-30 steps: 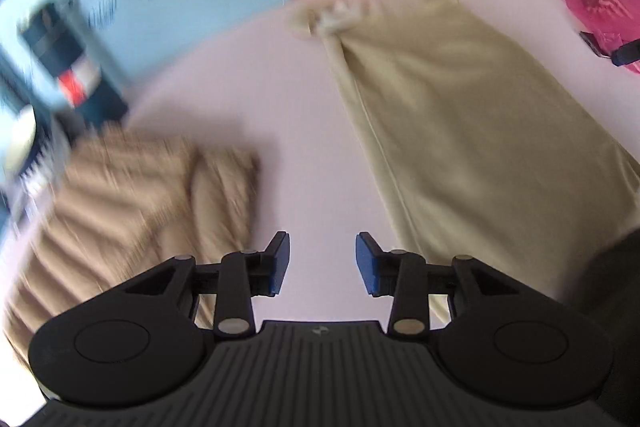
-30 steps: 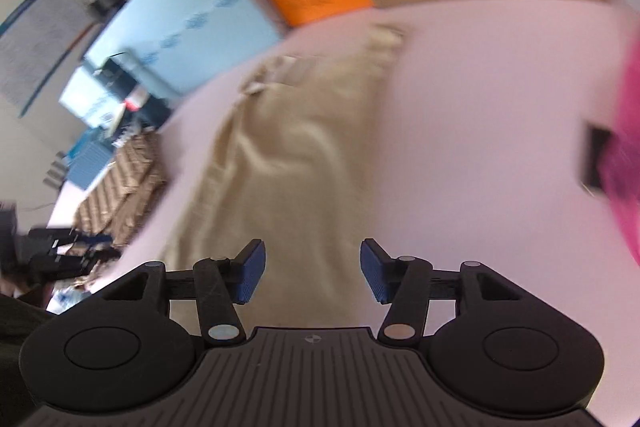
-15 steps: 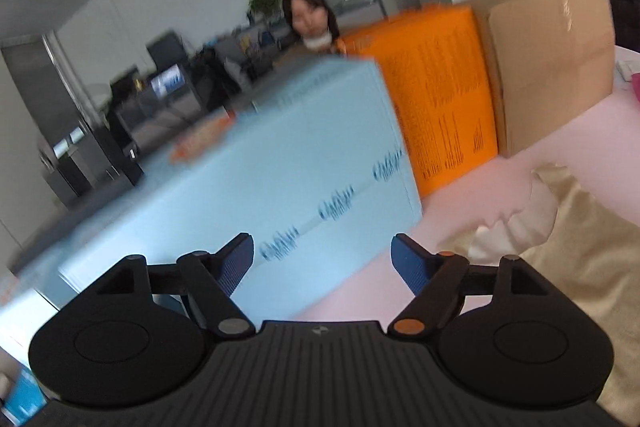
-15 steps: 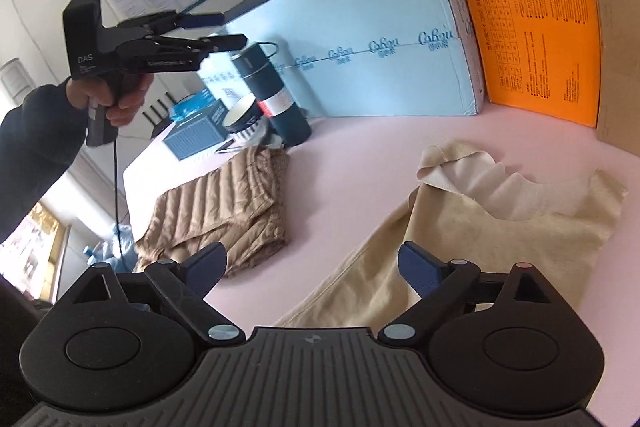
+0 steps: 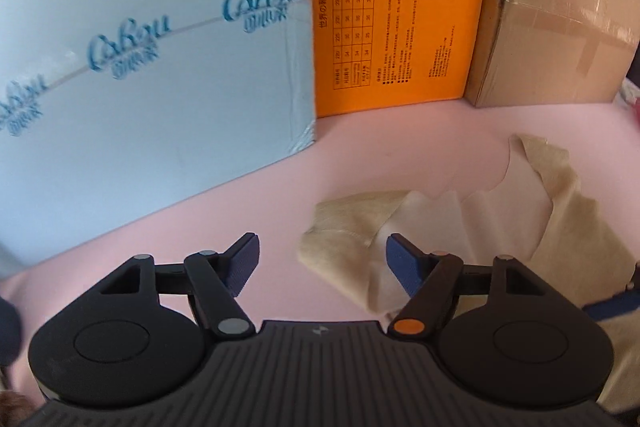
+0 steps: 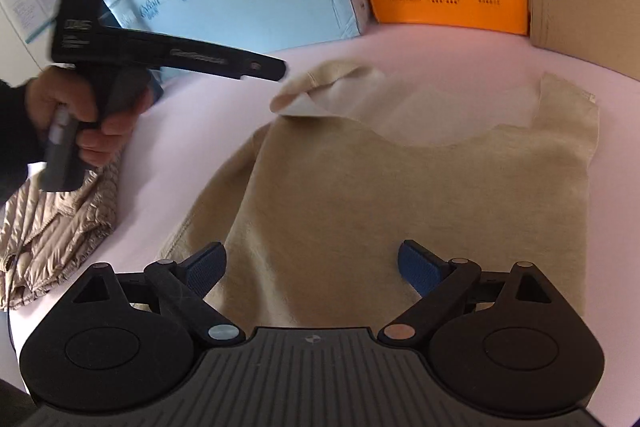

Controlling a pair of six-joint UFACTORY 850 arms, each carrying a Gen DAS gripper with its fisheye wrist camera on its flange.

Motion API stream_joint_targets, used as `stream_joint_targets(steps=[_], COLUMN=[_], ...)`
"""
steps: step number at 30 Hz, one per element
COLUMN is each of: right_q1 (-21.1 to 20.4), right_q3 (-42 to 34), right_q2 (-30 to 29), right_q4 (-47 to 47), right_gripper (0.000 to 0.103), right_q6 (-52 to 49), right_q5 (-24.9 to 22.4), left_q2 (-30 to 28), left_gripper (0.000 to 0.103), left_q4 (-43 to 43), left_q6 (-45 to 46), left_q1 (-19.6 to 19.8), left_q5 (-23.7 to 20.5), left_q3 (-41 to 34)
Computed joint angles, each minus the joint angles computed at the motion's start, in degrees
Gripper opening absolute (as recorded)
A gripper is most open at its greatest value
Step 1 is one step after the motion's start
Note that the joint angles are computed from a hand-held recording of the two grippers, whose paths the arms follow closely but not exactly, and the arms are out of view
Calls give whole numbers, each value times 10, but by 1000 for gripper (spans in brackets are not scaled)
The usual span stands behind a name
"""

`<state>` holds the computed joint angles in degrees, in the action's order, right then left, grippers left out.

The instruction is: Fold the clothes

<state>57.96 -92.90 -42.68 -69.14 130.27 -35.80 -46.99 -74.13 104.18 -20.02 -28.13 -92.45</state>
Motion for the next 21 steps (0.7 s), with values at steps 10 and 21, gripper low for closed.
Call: stream_joint_targets(steps=[10,21], right_q1=[5,7], right_q3=[28,38], right_q2=[9,11], right_q4=[-63,-108], right_gripper=[103,103], right_q6=[31,87], right_q5=[10,8], left_q2=[-39,-81], left_gripper=[2,2], left_q4=[52,75], left_q6=[-88,-193], left_q1=[-8,-35], left_q5=[-2,-34], left_q3=[-48,-162])
